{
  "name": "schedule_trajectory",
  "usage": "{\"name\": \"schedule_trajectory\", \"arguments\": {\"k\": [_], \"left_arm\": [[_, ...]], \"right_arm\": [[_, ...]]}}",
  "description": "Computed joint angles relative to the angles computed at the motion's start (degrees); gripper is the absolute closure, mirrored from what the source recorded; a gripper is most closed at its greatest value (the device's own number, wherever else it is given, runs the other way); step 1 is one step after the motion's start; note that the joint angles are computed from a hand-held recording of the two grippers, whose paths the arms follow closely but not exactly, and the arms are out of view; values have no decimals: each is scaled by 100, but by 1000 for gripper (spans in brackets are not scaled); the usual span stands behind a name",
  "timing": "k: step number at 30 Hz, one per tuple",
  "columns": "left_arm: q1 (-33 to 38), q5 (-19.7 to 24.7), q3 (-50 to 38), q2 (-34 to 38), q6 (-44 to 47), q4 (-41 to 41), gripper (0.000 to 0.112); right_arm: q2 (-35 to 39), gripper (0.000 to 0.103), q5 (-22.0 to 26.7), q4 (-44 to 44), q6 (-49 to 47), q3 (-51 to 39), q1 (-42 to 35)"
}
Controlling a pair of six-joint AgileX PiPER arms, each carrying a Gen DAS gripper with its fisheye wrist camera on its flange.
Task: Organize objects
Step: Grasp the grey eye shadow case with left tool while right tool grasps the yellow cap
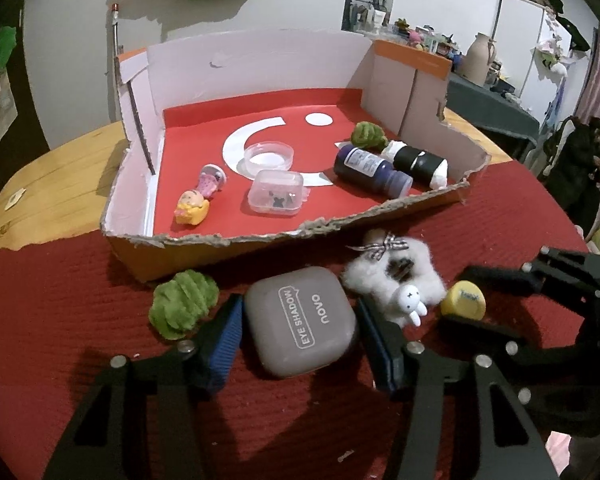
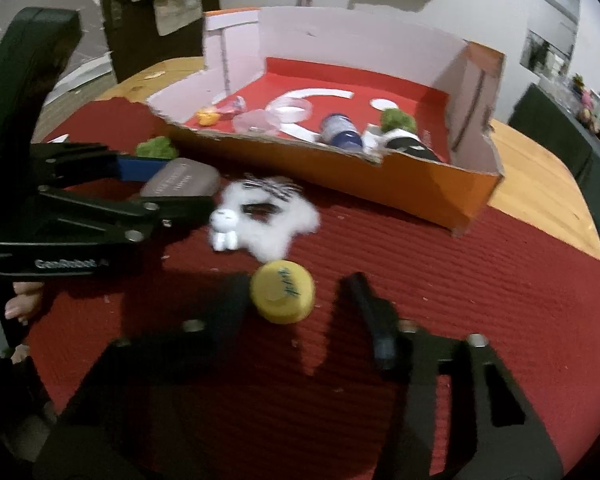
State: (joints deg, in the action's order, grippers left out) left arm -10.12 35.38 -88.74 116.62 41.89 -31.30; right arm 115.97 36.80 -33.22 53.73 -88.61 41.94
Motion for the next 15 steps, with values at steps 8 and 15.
{"name": "schedule_trajectory", "arguments": {"k": [8, 15], "left_arm": [[172, 174, 337, -324, 549, -565, 54], [272, 59, 767, -769, 1032, -945, 54]], "right_arm": [[-217, 74, -11, -361, 443, 180, 118], [-365, 74, 97, -561, 625, 176, 249]]}}
